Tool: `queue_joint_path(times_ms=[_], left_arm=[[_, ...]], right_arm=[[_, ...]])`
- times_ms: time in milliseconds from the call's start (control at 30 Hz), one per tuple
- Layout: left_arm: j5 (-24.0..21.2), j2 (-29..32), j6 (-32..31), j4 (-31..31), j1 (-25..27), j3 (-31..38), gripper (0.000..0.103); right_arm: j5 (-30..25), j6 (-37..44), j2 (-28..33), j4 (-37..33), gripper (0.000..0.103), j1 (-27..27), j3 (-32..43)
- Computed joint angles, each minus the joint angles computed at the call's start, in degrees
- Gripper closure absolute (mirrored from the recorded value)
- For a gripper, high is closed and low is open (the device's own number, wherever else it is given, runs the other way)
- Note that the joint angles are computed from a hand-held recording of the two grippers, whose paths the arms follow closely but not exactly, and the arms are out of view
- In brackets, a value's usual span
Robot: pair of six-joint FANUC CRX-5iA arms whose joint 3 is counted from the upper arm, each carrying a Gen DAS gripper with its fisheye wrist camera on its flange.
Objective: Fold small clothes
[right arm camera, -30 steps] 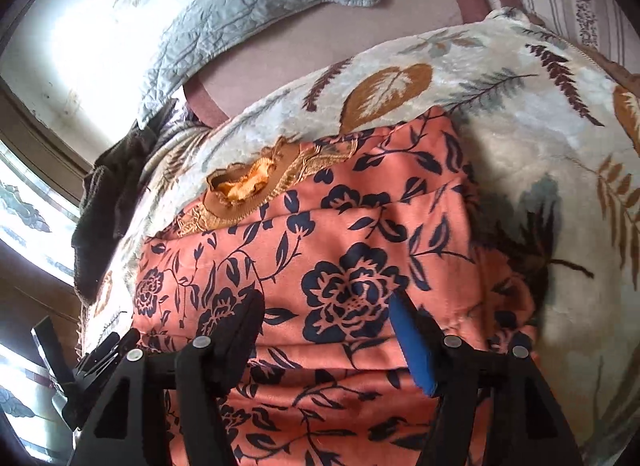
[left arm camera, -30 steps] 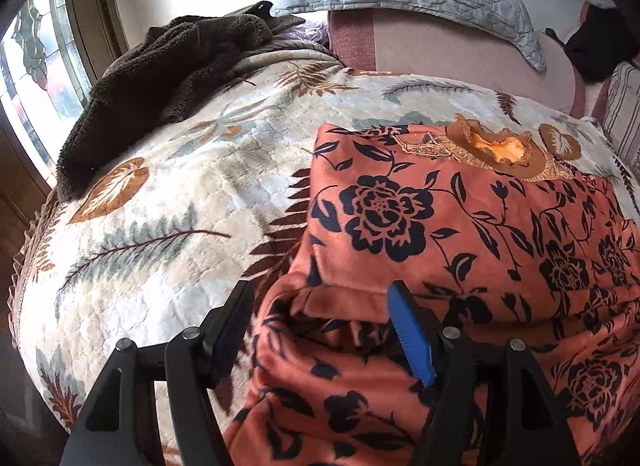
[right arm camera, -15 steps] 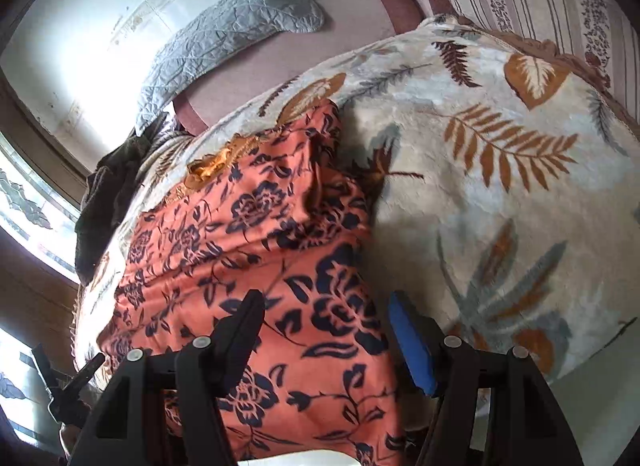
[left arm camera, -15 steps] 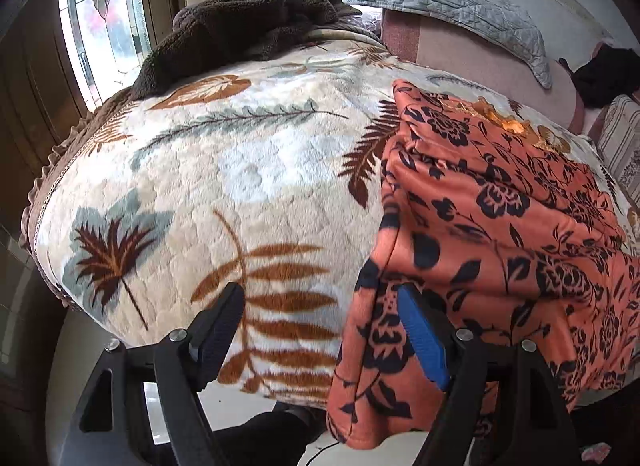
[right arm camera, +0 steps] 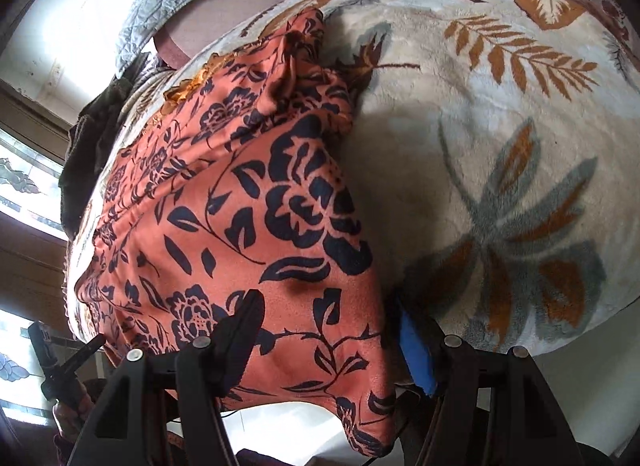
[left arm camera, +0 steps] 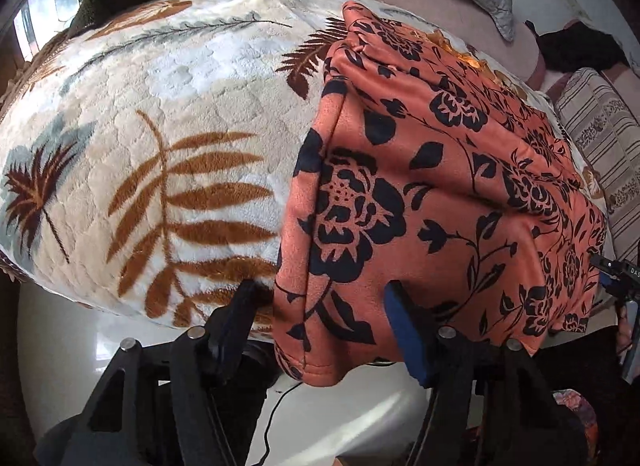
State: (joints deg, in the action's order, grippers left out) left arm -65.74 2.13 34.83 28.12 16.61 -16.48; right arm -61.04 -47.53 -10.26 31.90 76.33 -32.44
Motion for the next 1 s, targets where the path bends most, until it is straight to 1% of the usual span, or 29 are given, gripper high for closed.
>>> queue_joint_path(times_ms=[33, 67, 100, 133, 167, 200, 300, 367, 400, 433, 467, 500, 533, 567, 600, 633, 667, 700, 733, 767, 800, 833, 900, 933, 1000], left_arm=[[0.0, -0.1, 0.0, 0.3, 0.1, -0.1, 0.052], [-0.3, 0.0, 0.0, 1.2, 0.5, -0.2, 0.058], [-0.8, 0.2, 0.1, 2.2, 1.0, -0.3, 0.073], [-1.4, 0.4, -0.1, 3.3, 1.5, -0.4, 0.093], [-2.7, 1.0, -0.8, 4.6, 2.0, -0.2, 0.095], [-3.5, 1.0, -1.8, 5.7, 2.3, -0.5, 0.095], [-3.4, -0.3, -5.1, 6.3, 1.8, -1.5, 0.095], [-3.6, 0.1, -4.0, 5.3, 1.2, -0.8, 0.093], [-4.3, 0.7, -2.7, 4.5, 1.1, 0.0, 0.079], [-5.0, 1.7, -0.9, 3.9, 0.8, 0.9, 0.06], [-5.8, 2.4, 0.1, 4.0, 0.8, 1.4, 0.055], [-6.5, 2.8, 0.3, 4.3, 0.9, 1.5, 0.055], [-6.6, 2.8, -0.1, 4.6, 0.9, 1.4, 0.055], [-6.8, 2.6, -1.0, 4.7, 1.1, 1.1, 0.056], [-6.8, 2.5, -1.4, 4.8, 1.0, 1.0, 0.062], [-7.2, 2.6, -1.7, 4.9, 1.0, 1.0, 0.084], [-7.5, 2.8, -1.9, 4.9, 0.9, 1.1, 0.093], [-7.7, 2.8, -2.1, 5.4, 1.1, 1.0, 0.095], [-7.8, 2.7, -2.3, 6.1, 1.4, 0.8, 0.096], [-7.9, 2.7, -2.6, 7.2, 1.7, 0.5, 0.096], [-7.8, 2.4, -3.1, 8.7, 2.1, 0.0, 0.097], [-8.0, 2.1, -4.0, 10.5, 2.8, -0.4, 0.097], [-9.5, 2.1, -5.9, 14.2, 3.9, -0.2, 0.097], [-11.2, 2.5, -6.5, 15.8, 4.2, 0.6, 0.097], [-14.7, 4.1, -6.4, 18.6, 4.4, 3.3, 0.097]], right_arm=[[0.1, 0.5, 0.4, -0.4, 0.035, 0.0, 0.3], [0.2, 1.6, 0.7, -0.8, 0.034, -0.1, 0.7], [0.2, 3.0, 1.1, -1.2, 0.036, -0.1, 1.3], [0.1, 3.4, 1.5, -1.0, 0.044, 0.1, 1.5], [0.4, 4.0, 1.7, -0.9, 0.066, 0.2, 1.7], [0.1, 4.9, 2.0, -1.6, 0.073, 0.2, 2.2], [-1.1, 4.3, 2.2, -1.6, 0.074, 1.0, 2.7], [-0.9, 3.1, 1.6, -2.3, 0.073, 1.3, 2.3], [-1.2, 3.5, 1.6, -3.8, 0.072, 1.1, 2.7], [-0.7, 4.7, 1.6, -5.7, 0.066, 0.8, 3.1], [0.6, 5.4, 1.4, -6.3, 0.056, 0.7, 2.8], [1.9, 5.9, 1.3, -6.0, 0.048, 0.7, 2.5], [2.7, 7.8, 1.6, -6.6, 0.033, 0.4, 2.9], [2.8, 11.1, 2.6, -8.7, 0.029, -0.1, 4.3], [2.1, 14.9, 4.0, -11.4, 0.029, -0.7, 6.2], [1.3, 17.9, 5.4, -13.5, 0.03, -1.1, 7.8], [0.4, 20.1, 6.6, -14.9, 0.039, -1.3, 9.2], [-0.6, 21.7, 7.6, -16.0, 0.05, -1.4, 10.5], [-1.8, 22.8, 8.4, -16.7, 0.074, -1.4, 11.7], [-2.4, 22.3, 8.5, -16.1, 0.087, -1.0, 12.0], [-2.5, 20.7, 8.1, -14.2, 0.094, -0.1, 11.7], [-2.8, 18.6, 7.5, -11.7, 0.096, 1.1, 11.1], [-3.6, 15.1, 5.6, -7.5, 0.096, 2.5, 10.1], [-2.2, 12.8, 3.7, -4.4, 0.096, 3.0, 8.5], [0.6, 7.2, -0.4, 4.4, 0.096, 4.0, 4.3]])
